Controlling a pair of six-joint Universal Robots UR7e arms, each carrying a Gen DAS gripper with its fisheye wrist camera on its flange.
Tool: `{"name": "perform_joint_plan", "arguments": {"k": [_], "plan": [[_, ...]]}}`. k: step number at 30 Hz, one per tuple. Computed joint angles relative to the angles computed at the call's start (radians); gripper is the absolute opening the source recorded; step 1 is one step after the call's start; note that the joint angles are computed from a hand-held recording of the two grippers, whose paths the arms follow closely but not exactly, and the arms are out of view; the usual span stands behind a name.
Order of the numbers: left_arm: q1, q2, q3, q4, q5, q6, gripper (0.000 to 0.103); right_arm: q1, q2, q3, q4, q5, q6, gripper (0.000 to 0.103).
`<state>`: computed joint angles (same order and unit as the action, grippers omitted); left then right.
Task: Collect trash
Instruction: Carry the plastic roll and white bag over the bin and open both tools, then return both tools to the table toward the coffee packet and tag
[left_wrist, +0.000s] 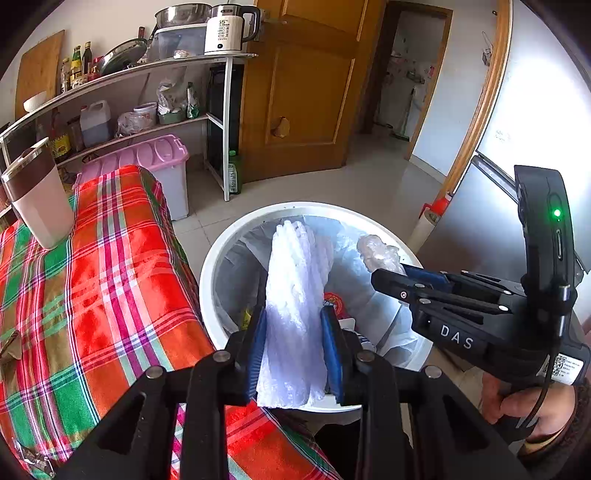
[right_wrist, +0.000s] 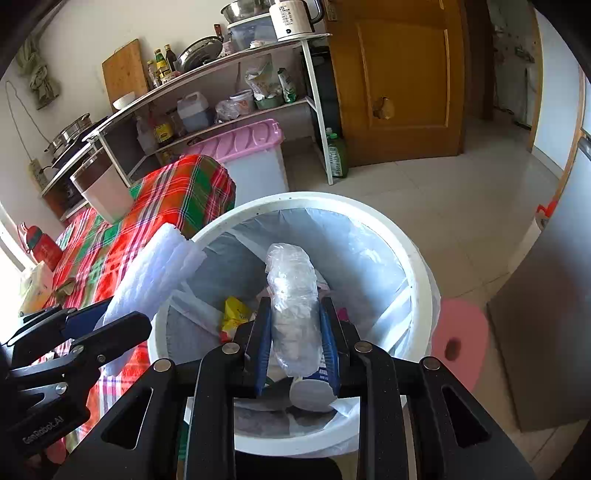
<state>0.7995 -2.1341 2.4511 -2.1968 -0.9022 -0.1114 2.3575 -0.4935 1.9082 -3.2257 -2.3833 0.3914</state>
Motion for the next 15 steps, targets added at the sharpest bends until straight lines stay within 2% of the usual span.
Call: {"name": "perform_joint_plan", "arguments": {"k": [2, 3, 6, 8, 13, 15], "plan": [[0.003, 0.01, 0.0, -0.002, -0.001, -0.005, 0.035, -0.004, 0.002, -0.001, 0.011, -0.014, 0.005, 0.026], [0.008, 0.016, -0.002, -0.006, -0.004, -0.005, 0.041, -0.006, 0.002, -0.003, 0.016, -0.015, 0.006, 0.026], [0.016, 0.025, -0.005, -0.012, -0.014, -0.002, 0.049, -0.008, 0.005, -0.004, 0.016, -0.021, 0.002, 0.027], [0.012, 0.023, -0.004, -0.005, -0.008, -0.008, 0.051, -0.003, 0.008, -0.012, 0.033, -0.035, 0.015, 0.028], [0.001, 0.001, -0.003, 0.012, 0.003, -0.011, 0.059, -0.003, 0.01, -0.008, 0.019, -0.035, 0.029, 0.042], [-0.001, -0.01, -0.006, 0.023, 0.006, -0.014, 0.059, -0.001, 0.009, -0.006, 0.02, -0.039, 0.033, 0.043]]}}
